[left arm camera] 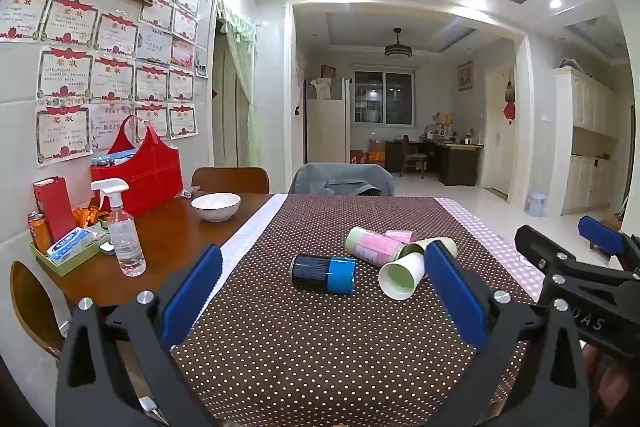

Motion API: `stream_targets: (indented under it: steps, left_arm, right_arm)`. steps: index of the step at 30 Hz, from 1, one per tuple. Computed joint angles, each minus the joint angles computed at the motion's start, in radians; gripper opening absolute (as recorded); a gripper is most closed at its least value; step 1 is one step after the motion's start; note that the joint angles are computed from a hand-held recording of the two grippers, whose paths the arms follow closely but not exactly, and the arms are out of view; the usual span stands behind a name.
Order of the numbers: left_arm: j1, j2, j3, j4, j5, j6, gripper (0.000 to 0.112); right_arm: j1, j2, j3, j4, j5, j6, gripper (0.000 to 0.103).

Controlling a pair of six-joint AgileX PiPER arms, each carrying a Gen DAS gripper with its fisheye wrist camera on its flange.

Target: Flip cup upside down

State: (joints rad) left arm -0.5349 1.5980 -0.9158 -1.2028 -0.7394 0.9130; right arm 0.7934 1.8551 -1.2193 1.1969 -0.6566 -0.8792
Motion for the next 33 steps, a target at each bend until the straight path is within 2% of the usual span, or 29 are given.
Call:
stream_targets:
  steps: [11, 33]
  left_arm:
    - [0.001, 0.002, 0.019, 0.024, 0.015, -0.025, 0.099]
    - [-0.030, 0.013, 0.025, 0.027, -0.010, -0.048, 0.099]
  right_arm:
    - [0.005, -0.001, -0.001, 0.001, -0.003, 0.001, 0.097]
    - [-0.003, 0.000, -0.011, -0.001, 0.006, -0.003, 0.097]
